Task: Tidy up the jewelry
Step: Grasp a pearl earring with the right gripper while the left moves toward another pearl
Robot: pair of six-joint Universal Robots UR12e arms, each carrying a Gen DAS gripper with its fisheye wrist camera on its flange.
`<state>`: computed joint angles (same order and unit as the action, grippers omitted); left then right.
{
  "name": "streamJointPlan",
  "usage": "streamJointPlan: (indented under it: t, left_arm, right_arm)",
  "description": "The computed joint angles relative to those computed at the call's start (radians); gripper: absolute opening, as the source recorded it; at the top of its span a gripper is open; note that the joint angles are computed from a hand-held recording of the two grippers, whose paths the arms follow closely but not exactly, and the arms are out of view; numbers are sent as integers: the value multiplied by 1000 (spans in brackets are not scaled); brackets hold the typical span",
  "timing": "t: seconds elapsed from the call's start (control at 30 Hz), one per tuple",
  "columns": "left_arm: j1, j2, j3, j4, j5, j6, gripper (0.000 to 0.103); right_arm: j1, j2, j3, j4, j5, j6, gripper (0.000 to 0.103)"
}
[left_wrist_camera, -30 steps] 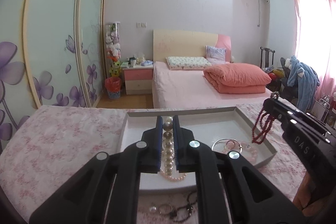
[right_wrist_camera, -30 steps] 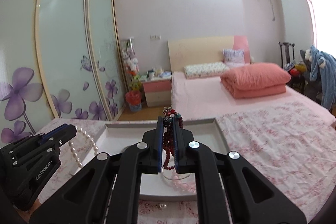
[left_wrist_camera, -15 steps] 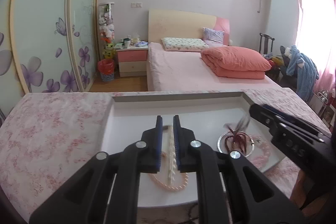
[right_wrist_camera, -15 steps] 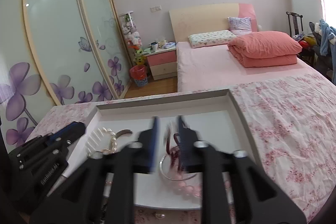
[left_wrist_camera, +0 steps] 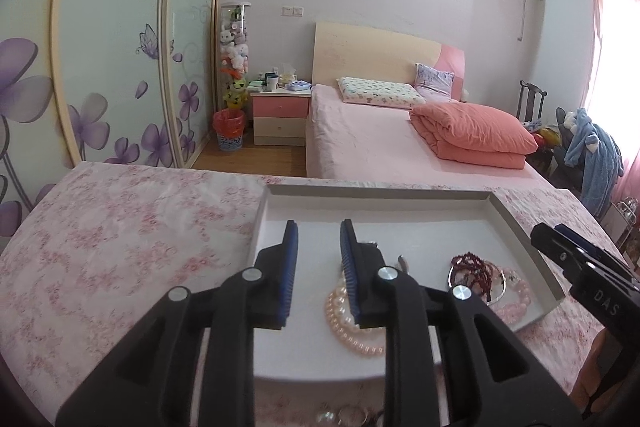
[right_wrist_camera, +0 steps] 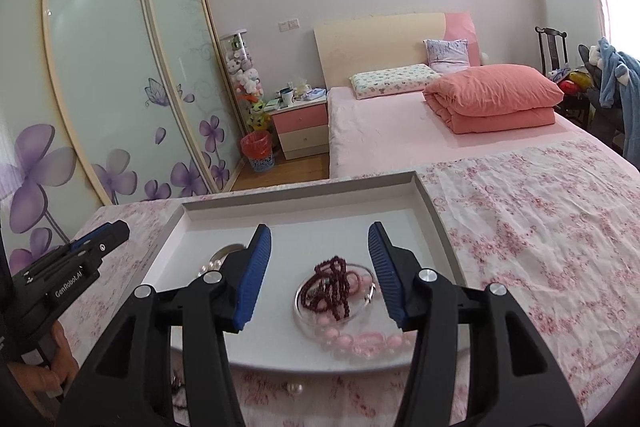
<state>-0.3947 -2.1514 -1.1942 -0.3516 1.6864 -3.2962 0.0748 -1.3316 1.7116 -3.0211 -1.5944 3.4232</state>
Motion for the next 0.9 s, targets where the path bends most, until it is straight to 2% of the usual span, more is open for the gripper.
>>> streamJointPlan:
  t: [0.13,0.3,0.57,0.63,0.9]
  left_arm:
    - [4,44,-67,8,2,5,29]
    - [14,103,-153,-17,8,13,37]
    - [29,150,-222,-74,17,-5,57]
    - [34,157,-229,-90,11,-18,61]
    - [41,163,-238,-112,9,-36,63]
  right_arm:
    - [2,-27,25,36,13,-14,52]
    - [1,-66,62,146,55,-47,51]
    - [14,-55,40,345,123,-71,34]
    - [20,-47,31,364,120,-63,31]
    - [37,-15,-9,395,59,-42,27]
